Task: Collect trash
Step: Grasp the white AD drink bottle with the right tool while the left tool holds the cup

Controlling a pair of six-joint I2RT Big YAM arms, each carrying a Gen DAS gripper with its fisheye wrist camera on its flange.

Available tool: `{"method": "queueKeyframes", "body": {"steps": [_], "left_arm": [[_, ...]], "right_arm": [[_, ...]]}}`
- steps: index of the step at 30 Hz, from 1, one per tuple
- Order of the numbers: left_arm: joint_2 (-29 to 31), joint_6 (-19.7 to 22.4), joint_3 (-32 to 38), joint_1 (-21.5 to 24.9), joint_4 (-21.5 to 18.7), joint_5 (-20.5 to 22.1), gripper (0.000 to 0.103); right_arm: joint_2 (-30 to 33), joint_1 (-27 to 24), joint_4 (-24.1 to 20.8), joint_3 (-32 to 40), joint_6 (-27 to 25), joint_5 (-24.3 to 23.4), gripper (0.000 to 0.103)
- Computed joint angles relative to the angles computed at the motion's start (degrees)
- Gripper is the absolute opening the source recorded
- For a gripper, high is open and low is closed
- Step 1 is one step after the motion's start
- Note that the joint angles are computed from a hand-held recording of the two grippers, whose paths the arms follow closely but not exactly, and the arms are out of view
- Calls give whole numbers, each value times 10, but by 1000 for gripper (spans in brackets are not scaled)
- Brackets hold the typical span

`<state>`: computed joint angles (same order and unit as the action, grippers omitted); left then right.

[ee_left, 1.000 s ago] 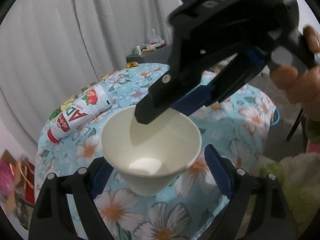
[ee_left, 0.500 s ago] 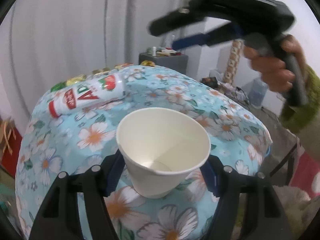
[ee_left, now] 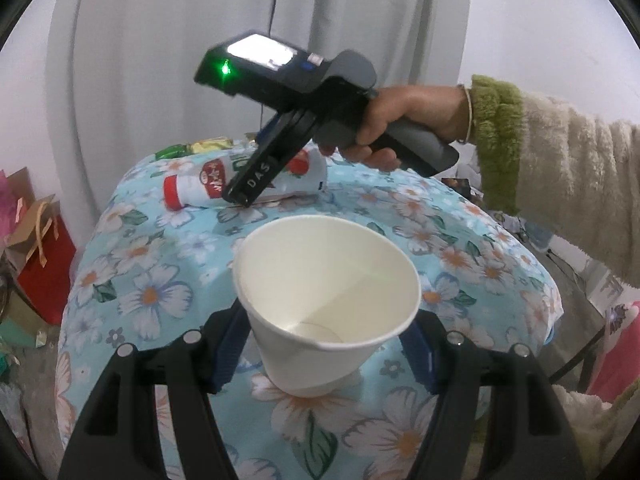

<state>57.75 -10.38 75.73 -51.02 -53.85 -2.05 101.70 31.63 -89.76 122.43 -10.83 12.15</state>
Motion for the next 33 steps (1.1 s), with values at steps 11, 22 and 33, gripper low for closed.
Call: {"method": "queueKeyframes", "body": {"steps": [11,22,33], "left_arm": [[4,-6,0,7,7,12,66],[17,-8,8,-8,6,9,66],[36,-18,28,-18,-5,-15,66]], "right_arm": [[-84,-49,-45,-71,180,-41,50],[-157,-68,-29,-137,202,-68,72],[-160,-100,-59,-179,281,-144,66]]}}
